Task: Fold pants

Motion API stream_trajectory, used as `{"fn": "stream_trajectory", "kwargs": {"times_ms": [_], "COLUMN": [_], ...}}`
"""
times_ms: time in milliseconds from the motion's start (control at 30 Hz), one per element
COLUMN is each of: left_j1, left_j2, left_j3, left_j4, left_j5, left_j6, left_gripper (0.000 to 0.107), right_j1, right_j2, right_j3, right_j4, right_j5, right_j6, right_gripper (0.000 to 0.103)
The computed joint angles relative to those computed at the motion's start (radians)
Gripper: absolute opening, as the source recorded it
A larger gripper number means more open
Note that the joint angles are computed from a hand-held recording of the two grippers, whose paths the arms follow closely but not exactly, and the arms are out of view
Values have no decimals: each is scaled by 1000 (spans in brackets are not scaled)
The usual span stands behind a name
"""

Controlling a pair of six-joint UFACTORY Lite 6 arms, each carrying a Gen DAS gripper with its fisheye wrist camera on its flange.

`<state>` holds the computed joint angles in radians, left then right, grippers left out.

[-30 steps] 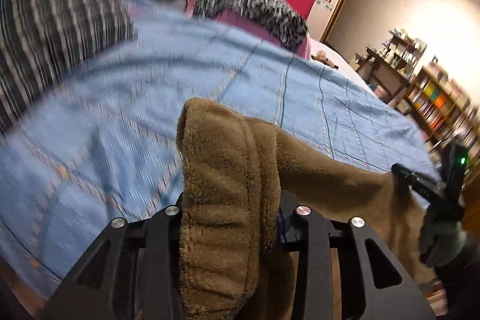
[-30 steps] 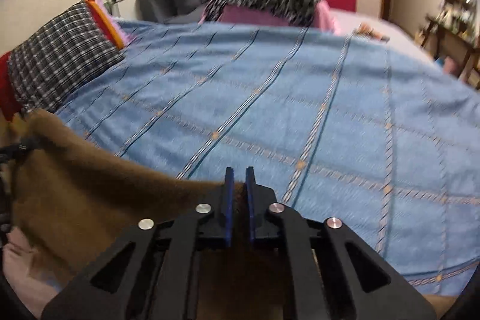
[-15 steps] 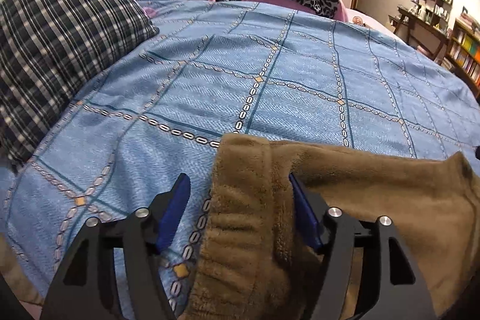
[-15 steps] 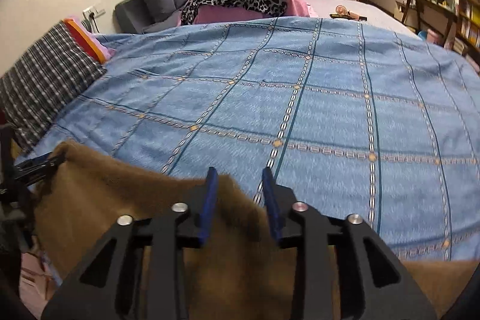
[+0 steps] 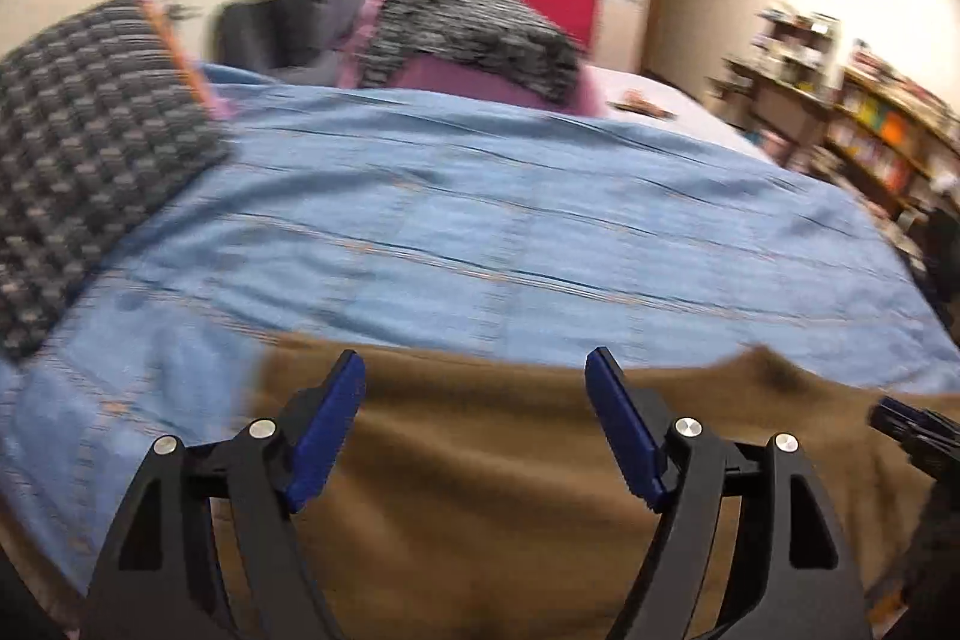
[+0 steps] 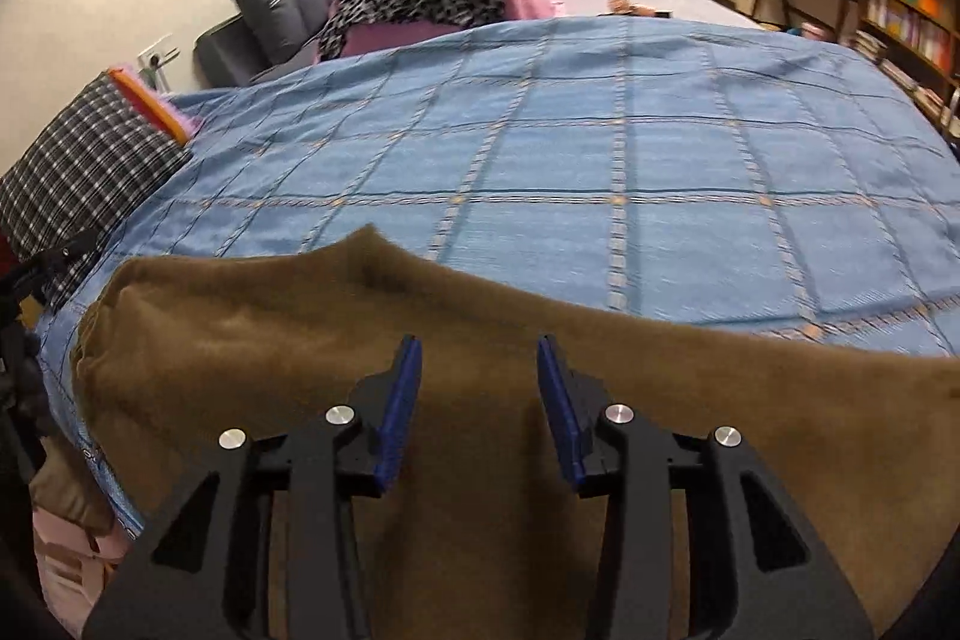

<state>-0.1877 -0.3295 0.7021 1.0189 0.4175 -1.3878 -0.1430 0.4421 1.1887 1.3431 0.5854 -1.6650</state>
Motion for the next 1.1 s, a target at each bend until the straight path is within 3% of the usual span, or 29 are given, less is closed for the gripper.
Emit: {"fn": "stream_trajectory", "kwargs": {"times_ms": [267,533,633,767,900,967,1100], "left_j1": [-314,-358,-362,-372,-401,-423,-496], "left_j2": [440,681,720,751,754,755,797], "left_j3": [226,341,322,370,433,469,595], "left_j4": [202,281,436,329,121,87,68], "left_j5": [-77,-83,-75,-37,33,55,130], "left_j6": [-339,-465,-620,-514,-336,-301,-250], "left_gripper": [75,76,80,82,81,81,81], "right_j1": [-236,-409,-397,-409,-509,-563,-686], "right_j2": [21,218,248,269,251,220,205], "right_j3": [-32,134,134,154,165,144,153], "right_j4": [59,-4,57,64,23,50,82], "right_j5": [-22,-9,-37,-9,135,183,226], "right_j6": [-123,-112,-225,-213,-147,-166,-190], "right_gripper": [41,41,41,42,42,49,50]}}
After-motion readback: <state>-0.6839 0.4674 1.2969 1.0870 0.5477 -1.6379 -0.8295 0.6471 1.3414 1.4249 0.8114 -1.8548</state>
